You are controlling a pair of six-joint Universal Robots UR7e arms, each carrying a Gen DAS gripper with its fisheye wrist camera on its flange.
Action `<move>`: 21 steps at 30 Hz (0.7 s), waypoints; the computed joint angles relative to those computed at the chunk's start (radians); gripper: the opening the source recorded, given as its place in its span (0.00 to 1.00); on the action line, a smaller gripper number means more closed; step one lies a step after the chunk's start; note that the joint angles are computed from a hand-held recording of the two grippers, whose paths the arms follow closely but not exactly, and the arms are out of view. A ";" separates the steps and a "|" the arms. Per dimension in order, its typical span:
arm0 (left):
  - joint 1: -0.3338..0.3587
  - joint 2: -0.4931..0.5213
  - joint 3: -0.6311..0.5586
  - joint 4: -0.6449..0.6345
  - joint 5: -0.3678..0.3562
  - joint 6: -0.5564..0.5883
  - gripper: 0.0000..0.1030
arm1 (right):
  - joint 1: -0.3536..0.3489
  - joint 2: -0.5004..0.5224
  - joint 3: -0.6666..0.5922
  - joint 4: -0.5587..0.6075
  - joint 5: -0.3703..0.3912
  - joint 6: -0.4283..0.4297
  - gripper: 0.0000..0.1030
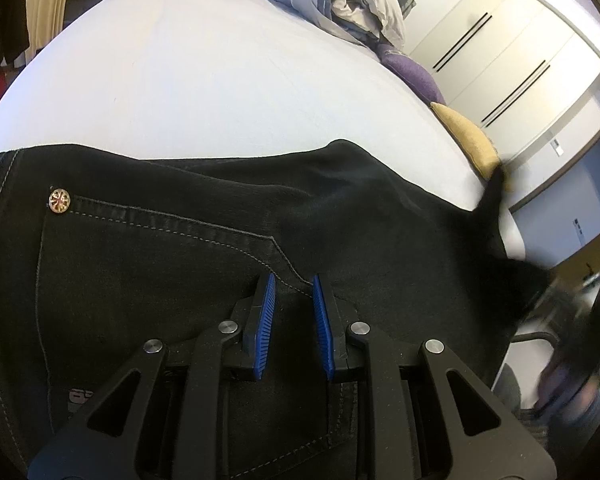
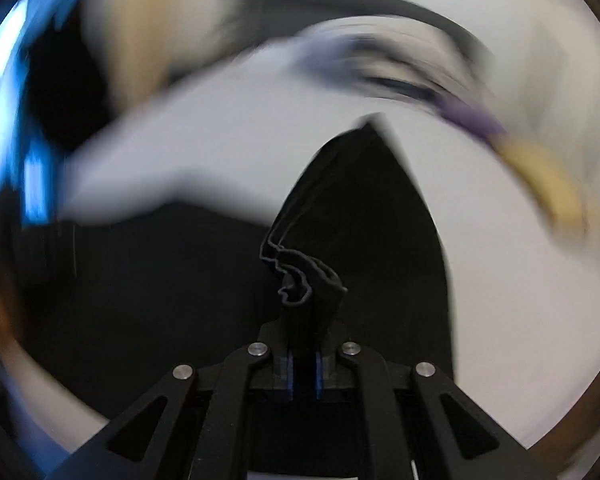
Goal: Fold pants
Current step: 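Lift the leg end with the right tool toward the left tool while the left tool releases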
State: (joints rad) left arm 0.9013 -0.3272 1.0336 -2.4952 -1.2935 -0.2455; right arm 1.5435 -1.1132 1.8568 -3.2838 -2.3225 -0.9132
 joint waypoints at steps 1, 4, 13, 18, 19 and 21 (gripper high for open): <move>0.000 -0.002 -0.003 0.009 -0.003 -0.012 0.19 | 0.001 0.028 0.002 -0.007 -0.016 0.033 0.08; 0.001 -0.018 -0.008 0.044 -0.029 -0.083 0.19 | -0.003 0.027 0.006 -0.013 0.013 0.123 0.08; -0.001 0.065 -0.170 0.114 -0.344 -0.208 0.86 | 0.019 0.022 0.071 -0.271 0.056 -0.040 0.08; 0.010 0.196 -0.398 0.299 -0.449 -0.257 0.86 | 0.046 0.034 0.100 -0.338 0.065 -0.101 0.08; 0.013 0.214 -0.427 0.315 -0.464 -0.266 0.86 | 0.050 0.036 0.103 -0.346 0.068 -0.112 0.08; 0.016 0.259 -0.511 0.372 -0.477 -0.278 0.86 | 0.060 0.042 0.108 -0.356 0.068 -0.127 0.08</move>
State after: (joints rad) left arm 0.9171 -0.0680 0.5230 -2.1228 -1.7705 -0.5236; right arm 1.6032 -1.0708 1.9649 -3.6403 -2.2541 -1.0398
